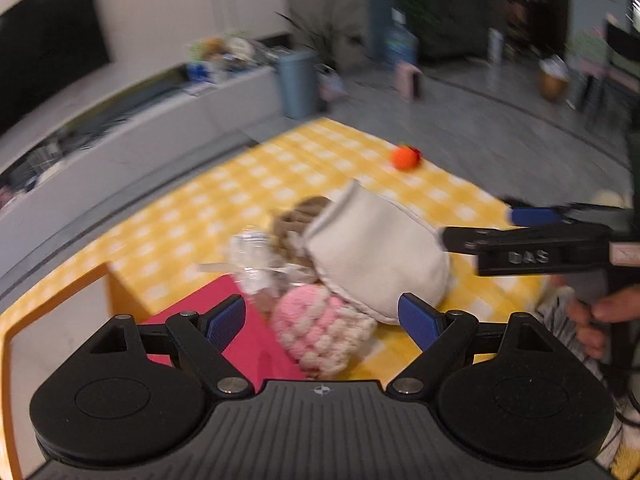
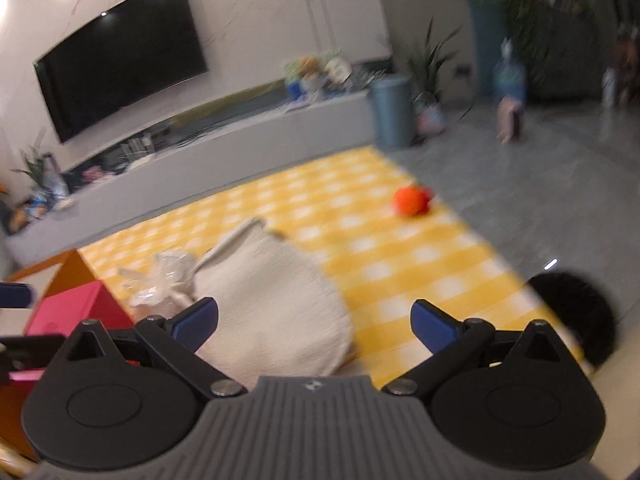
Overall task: Organize soft objects
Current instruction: 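Move both tools back over the soft-item pile, then grasp the pink-and-white crocheted piece with the left tool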
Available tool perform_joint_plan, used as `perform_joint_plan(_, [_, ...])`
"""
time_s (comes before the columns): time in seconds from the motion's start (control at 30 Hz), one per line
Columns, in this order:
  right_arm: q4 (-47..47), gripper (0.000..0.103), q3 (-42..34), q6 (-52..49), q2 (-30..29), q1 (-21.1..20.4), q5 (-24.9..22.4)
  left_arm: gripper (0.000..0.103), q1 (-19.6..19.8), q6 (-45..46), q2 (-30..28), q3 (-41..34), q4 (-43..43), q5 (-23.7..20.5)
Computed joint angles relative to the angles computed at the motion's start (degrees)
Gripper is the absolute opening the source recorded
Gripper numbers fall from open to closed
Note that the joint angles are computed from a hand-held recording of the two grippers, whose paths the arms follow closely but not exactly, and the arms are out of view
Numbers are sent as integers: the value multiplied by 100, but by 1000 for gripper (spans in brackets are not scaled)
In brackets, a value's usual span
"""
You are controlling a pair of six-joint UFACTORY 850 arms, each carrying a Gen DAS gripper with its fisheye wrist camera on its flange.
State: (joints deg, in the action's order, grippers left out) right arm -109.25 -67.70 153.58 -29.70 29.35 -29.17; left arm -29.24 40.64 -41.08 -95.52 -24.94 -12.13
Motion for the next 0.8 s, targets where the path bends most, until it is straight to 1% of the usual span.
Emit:
perform_joint_plan(0.03, [-167,100,-42,319,-61,-46,96,101,-11,-55,-155,-214,210,-190])
perform_joint_plan(0.07, [-151,100,-105,469,-120,-84,146,101,-33,-349,-302,-416,588,-341])
perform_joint_plan(0.13, [-192,100,-166,790,-193,-118,101,101,-98,-1062,-593,-814,1428,-690])
perform_joint_plan(0.2, [-233,100,-210,1027,-241,-145,75,101,-159,-1399,-848,-1152,1953,-1028])
perform_joint_plan(0.3, [154,100,-280,697,-273,-129,150,101,-237,-2260,-1212,-1664,2682,-1495])
perform_joint_plan(0.37, [298,100,-302,564,-284,-136,161,101,-263,-2527,-1367,-1878,2896,-1653])
perform_joint_plan(0.47, [188,100,-262,760,-255,-164,189,101,-320,-2470,-1646,-2276,3154,-1954])
perform_joint_plan(0.67, [315,100,-266,723,-262,-206,275,101,-441,-2190,-2131,-2970,3891,-2575])
perform_joint_plan(0.73, [316,100,-261,738,-257,-205,266,101,-434,-1943,-2325,-3273,3838,-2757])
perform_joint_plan(0.8, [327,100,-266,729,-259,-221,292,101,-388,-1664,-2639,-3835,3538,-3175])
